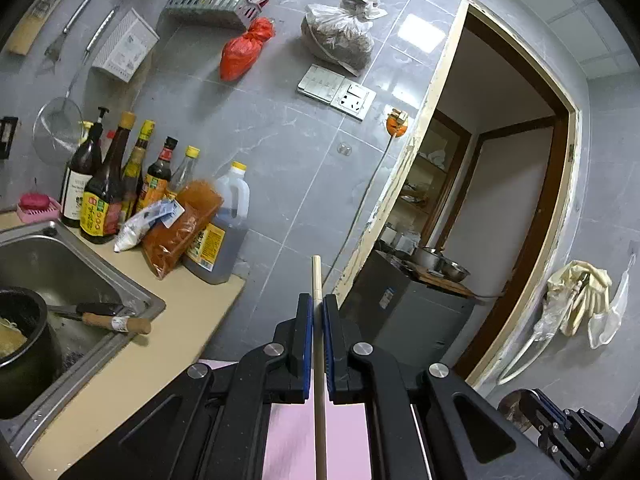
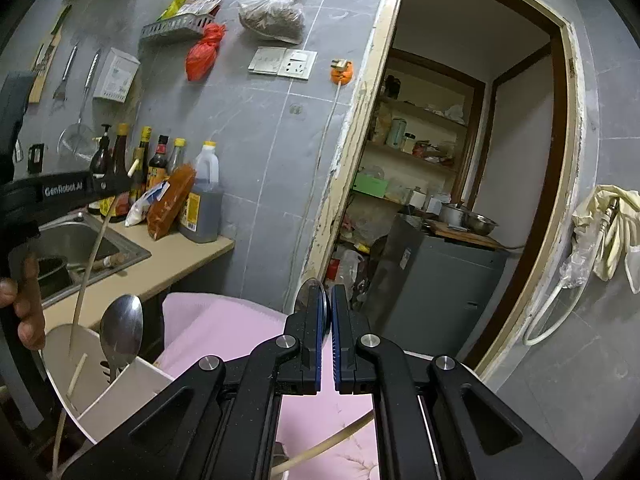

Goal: Organize utensils
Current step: 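Lift the chopstick and spoon and carry both toward the white holder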

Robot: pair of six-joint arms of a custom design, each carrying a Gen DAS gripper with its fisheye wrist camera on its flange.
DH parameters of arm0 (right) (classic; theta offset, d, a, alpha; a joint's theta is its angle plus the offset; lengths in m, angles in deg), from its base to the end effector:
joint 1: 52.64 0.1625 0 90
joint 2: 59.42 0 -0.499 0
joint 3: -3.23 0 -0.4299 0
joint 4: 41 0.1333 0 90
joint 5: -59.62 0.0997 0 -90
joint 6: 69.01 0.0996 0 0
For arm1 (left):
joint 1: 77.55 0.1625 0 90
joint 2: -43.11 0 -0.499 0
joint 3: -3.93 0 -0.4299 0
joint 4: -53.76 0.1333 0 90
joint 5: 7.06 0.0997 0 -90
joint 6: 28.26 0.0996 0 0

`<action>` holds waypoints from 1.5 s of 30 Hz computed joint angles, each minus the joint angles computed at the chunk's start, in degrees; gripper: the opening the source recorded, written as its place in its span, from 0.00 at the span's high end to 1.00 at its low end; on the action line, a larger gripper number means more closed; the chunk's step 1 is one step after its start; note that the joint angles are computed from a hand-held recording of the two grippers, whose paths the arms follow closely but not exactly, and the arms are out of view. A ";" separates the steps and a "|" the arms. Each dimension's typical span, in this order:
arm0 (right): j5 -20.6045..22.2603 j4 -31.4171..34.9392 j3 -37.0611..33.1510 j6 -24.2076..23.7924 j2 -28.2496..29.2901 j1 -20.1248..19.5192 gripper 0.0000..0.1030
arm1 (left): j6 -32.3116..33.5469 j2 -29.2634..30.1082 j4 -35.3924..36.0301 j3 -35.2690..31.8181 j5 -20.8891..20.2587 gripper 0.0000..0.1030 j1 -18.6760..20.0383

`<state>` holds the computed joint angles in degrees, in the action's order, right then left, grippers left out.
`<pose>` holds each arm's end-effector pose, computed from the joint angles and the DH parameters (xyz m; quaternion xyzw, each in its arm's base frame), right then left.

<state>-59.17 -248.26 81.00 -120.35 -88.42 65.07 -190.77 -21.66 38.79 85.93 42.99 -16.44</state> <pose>0.4650 -0.7018 0.1419 0.4017 -0.7066 0.4914 0.3128 -0.1634 -0.7044 0.3839 0.0492 0.7160 -0.6726 0.1804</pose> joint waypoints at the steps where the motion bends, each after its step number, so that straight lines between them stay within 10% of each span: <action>1: 0.06 -0.07 0.11 -0.24 0.02 -0.02 0.96 | 0.68 -0.11 -0.77 0.34 -0.26 0.95 -0.11; 23: 4.50 -6.49 3.92 -5.30 -0.04 -0.44 0.96 | 9.56 -1.86 -6.66 6.87 -6.12 0.94 -3.19; 45: 8.05 0.00 8.65 0.31 -4.03 -1.82 0.95 | 8.40 -1.94 -4.94 6.99 -9.54 0.94 -4.98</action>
<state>-51.12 -248.26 89.65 -120.04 -92.45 63.25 -182.37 -23.60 33.85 92.92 33.45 -21.42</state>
